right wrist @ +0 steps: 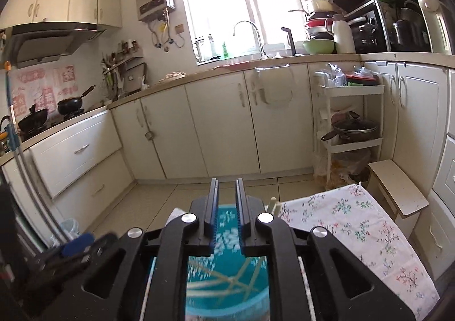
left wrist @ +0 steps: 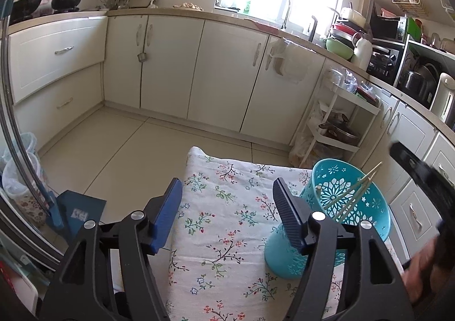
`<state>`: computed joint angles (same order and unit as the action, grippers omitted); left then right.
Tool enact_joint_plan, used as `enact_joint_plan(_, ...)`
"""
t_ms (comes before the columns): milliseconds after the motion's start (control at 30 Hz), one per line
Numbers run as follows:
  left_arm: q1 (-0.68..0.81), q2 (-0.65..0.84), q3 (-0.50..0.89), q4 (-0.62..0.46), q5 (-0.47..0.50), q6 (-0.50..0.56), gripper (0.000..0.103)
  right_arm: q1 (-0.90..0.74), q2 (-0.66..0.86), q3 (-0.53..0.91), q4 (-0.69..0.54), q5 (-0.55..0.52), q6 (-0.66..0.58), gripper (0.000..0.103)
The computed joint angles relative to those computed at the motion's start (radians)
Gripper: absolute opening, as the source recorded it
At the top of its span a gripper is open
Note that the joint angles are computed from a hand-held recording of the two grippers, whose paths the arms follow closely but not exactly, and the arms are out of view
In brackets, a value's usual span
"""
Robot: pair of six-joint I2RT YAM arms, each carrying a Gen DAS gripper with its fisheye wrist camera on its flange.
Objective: Organize utensils
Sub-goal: 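Grasp a chopstick with the right tool, carry it over the cup, open, then move the left tool back to the bundle and grasp one chopstick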
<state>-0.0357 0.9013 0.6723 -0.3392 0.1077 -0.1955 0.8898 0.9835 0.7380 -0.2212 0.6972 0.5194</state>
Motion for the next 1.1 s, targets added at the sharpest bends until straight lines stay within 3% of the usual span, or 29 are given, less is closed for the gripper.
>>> enact_joint_plan(200, 0.011, -0.009, 0.0, -0.008, 0.003, 0.004, 0.065, 0.195, -0.118, -0.043, -0.21, 0.156, 0.169, 0.018)
enact_joint_plan(300, 0.016, -0.009, 0.002, -0.014, 0.009, 0.005, 0.067, 0.309, -0.138, -0.07, -0.375, 0.215, 0.351, 0.021)
enact_joint_plan(433, 0.01, -0.005, 0.008, -0.023, 0.002, 0.008, 0.068, 0.377, -0.091, -0.157, -0.498, 0.118, 0.567, 0.021)
enact_joint_plan(567, 0.013, -0.003, 0.003, -0.029, -0.005, 0.01, 0.069, 0.354, -0.041, -0.249, -0.441, -0.027, 0.629, 0.02)
enact_joint_plan(667, 0.012, 0.007, 0.005, -0.032, -0.014, 0.011, 0.07, 0.286, 0.003, -0.297, -0.35, -0.121, 0.591, 0.02)
enact_joint_plan(967, 0.0, 0.036, 0.012, -0.033, -0.025, 0.016, 0.07, 0.173, 0.045, -0.324, -0.25, -0.187, 0.476, 0.02)
enact_joint_plan(1100, 0.004, 0.041, 0.017, -0.036, -0.022, 0.015, 0.071, 0.204, 0.033, -0.335, -0.243, -0.179, 0.507, 0.02)
